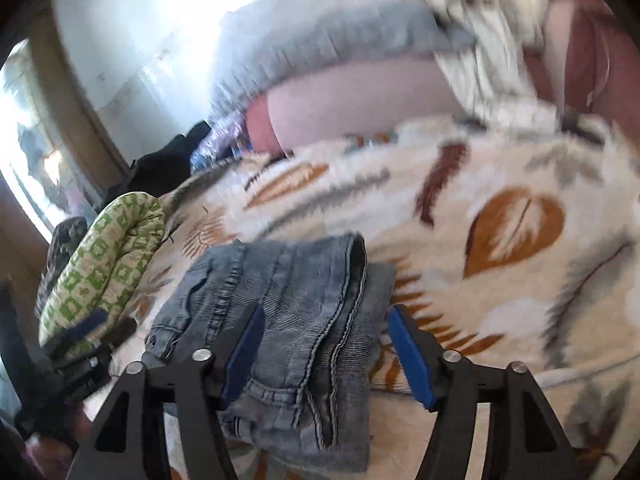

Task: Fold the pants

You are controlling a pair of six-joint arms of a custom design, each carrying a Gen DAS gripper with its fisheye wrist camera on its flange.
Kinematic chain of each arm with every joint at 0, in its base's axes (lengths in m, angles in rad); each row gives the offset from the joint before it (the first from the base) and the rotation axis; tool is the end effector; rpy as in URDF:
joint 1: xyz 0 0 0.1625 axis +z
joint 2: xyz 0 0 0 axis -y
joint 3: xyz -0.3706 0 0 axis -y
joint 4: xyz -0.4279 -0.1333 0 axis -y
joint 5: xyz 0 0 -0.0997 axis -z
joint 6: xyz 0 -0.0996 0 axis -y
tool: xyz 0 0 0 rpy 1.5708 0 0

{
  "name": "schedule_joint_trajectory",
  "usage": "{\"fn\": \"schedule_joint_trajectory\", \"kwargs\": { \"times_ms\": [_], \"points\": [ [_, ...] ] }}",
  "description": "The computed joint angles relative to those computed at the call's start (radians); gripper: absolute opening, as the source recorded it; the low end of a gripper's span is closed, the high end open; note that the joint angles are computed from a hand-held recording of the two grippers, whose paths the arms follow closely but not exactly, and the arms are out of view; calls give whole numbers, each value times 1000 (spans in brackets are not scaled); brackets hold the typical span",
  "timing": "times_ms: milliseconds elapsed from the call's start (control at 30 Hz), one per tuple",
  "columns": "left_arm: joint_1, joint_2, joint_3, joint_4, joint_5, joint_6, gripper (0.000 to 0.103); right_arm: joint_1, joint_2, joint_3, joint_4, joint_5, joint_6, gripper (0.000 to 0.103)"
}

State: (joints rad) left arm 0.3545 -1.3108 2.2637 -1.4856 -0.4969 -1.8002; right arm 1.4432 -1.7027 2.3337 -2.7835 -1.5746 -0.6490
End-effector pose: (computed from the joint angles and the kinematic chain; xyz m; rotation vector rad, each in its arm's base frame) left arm -0.2543 -0.3296 0.0619 0.0698 1.9445 -1.0287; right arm 0.0765 -0.4482 0.2490 0.7241 -2.7204 0.7779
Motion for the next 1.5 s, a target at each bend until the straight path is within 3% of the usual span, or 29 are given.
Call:
{"fn": "schedule_joint_trajectory", "kwargs": {
  "times_ms": [100, 267, 567, 933, 1133, 1500],
  "points": [
    [-51, 25, -51, 219, -48, -225, 77, 25, -79, 74, -89, 19, -70, 71],
    [-152, 20, -53, 305, -128, -382, 77, 20, -200, 154, -78, 63, -54, 74],
    [-263, 82, -132, 423, -196, -463, 77, 1, -365, 257, -65, 111, -121, 75],
    [-302, 168, -242, 564, -209, -537, 77, -40, -504, 330, -72, 182, -195, 78],
    [-308, 198, -270, 611, -206, -569, 77, -53, -503, 342, -121, 218, -200, 79],
    [-314, 195, -266, 624, -201, -591, 78, -45, -484, 341, -126, 200, -201, 80]
  ]
}}
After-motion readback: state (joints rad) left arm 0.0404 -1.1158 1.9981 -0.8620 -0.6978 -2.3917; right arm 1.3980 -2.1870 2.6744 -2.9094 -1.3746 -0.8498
